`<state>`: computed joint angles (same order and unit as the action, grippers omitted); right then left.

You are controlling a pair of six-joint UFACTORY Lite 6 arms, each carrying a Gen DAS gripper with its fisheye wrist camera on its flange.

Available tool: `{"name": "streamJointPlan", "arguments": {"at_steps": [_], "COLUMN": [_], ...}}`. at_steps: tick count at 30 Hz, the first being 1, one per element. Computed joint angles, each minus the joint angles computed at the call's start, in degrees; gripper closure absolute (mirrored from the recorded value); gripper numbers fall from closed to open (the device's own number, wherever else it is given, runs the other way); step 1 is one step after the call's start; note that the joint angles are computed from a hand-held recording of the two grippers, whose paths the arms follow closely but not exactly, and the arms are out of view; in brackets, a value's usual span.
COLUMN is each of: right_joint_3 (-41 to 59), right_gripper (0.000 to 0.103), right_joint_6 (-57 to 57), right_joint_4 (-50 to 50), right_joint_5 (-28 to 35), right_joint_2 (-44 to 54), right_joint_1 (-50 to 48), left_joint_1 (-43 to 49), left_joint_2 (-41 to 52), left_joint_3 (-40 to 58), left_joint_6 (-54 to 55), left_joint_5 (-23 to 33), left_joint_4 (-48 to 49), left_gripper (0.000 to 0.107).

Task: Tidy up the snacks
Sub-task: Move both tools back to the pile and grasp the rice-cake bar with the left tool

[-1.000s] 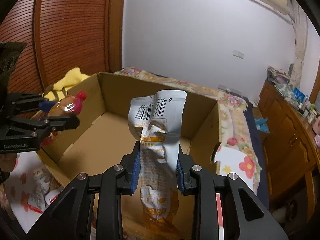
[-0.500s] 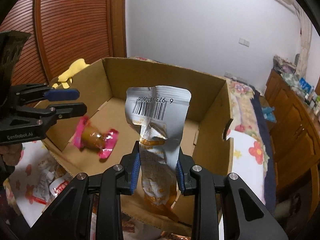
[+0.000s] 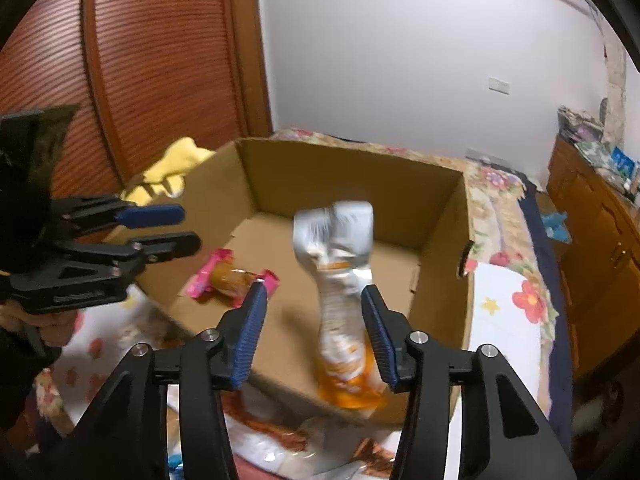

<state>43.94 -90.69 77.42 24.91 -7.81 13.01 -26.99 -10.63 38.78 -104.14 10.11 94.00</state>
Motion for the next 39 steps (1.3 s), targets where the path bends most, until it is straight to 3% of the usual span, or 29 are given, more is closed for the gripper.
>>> {"name": "streamJointPlan", "arguments": {"at_steps": [7,13,22,25,29,39], "right_joint_3": [-5.34,-14.01,-29.76,-33.73,-37.34,-41.11], "right_gripper": [0.051,0.047,0.043,0.041,0.040,0.038], "right_joint_6": [8.39,13.26,12.63,8.71,-0.04,-18.54], "right_joint_4": [-6.57,-10.11,-12.23,-10.69,-5.42,8.27], "right_joint_5": [-1.74,0.18,6.31,8.06,8.82,7.29], "right_joint_2": [-9.69,-22.06,-38.32,-39.63,-36.50,-26.40], "right_joint_1": [2.09,0.31,-9.58,-13.96,-18.25,-23.42], "left_joint_1": [-3.16,-10.28,-30.67,-34.17,-35.36,-37.58], "left_joint_2": [-12.12,-25.61,-37.94,-37.21,-31.45,-14.79], "left_joint_3": [-7.82,-16.41,-28.82,-32.11,-34.80,-30.44], "left_joint_6": [13.56,21.07,10.81,4.95,-6.09,-32.06], "left_joint_5": [3.10,10.06,27.35,28.45,25.34,19.96], "left_joint_4": [-14.67,-25.74,-28.29,-26.98,-20.68,-2.11], "left_gripper": [0.065,0.061,0.052,0.052,0.052,0.053]}}
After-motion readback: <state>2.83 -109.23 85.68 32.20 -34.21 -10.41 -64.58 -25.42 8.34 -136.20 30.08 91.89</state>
